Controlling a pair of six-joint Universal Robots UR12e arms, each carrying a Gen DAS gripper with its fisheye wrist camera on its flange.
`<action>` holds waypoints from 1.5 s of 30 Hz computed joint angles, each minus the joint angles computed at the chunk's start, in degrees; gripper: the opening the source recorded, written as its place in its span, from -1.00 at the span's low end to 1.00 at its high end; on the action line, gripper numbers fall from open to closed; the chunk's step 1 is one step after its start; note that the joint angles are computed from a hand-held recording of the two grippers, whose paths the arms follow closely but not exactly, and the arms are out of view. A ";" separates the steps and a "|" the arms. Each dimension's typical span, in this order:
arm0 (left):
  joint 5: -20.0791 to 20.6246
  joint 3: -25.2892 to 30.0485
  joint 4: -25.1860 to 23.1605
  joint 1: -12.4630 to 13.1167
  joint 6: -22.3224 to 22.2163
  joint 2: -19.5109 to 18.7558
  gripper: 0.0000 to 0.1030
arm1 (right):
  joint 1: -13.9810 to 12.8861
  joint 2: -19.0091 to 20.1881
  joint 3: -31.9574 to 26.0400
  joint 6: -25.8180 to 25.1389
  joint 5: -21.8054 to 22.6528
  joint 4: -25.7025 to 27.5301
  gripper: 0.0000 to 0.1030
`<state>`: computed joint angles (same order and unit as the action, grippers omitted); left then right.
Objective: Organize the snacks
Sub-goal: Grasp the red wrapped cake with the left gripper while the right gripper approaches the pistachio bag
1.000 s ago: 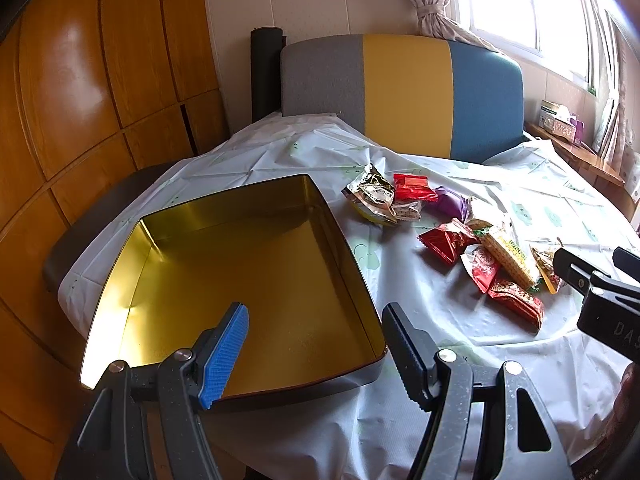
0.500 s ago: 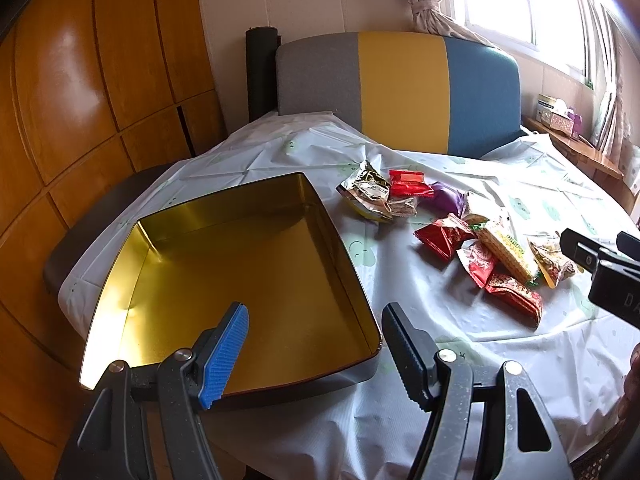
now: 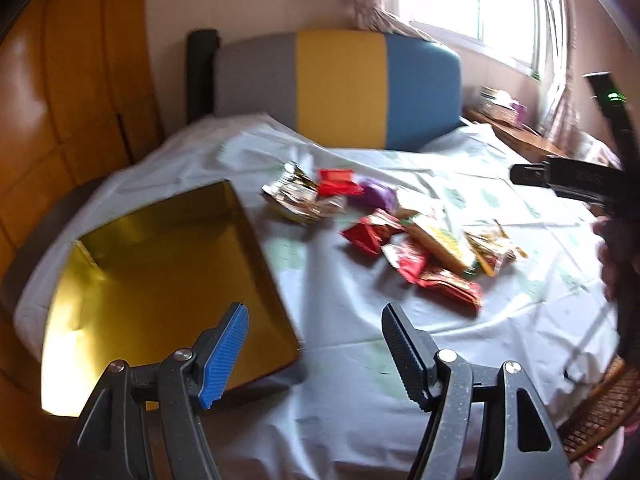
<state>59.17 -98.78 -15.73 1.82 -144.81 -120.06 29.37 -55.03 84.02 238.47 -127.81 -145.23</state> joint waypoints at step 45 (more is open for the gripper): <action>6.26 9.10 -21.49 -7.38 23.14 -5.30 -0.44 | -4.24 -3.28 7.10 7.45 11.10 -6.03 0.80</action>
<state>65.43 -89.68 -37.23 -5.56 -121.67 -125.36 25.13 -58.31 91.12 245.92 -116.71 -151.26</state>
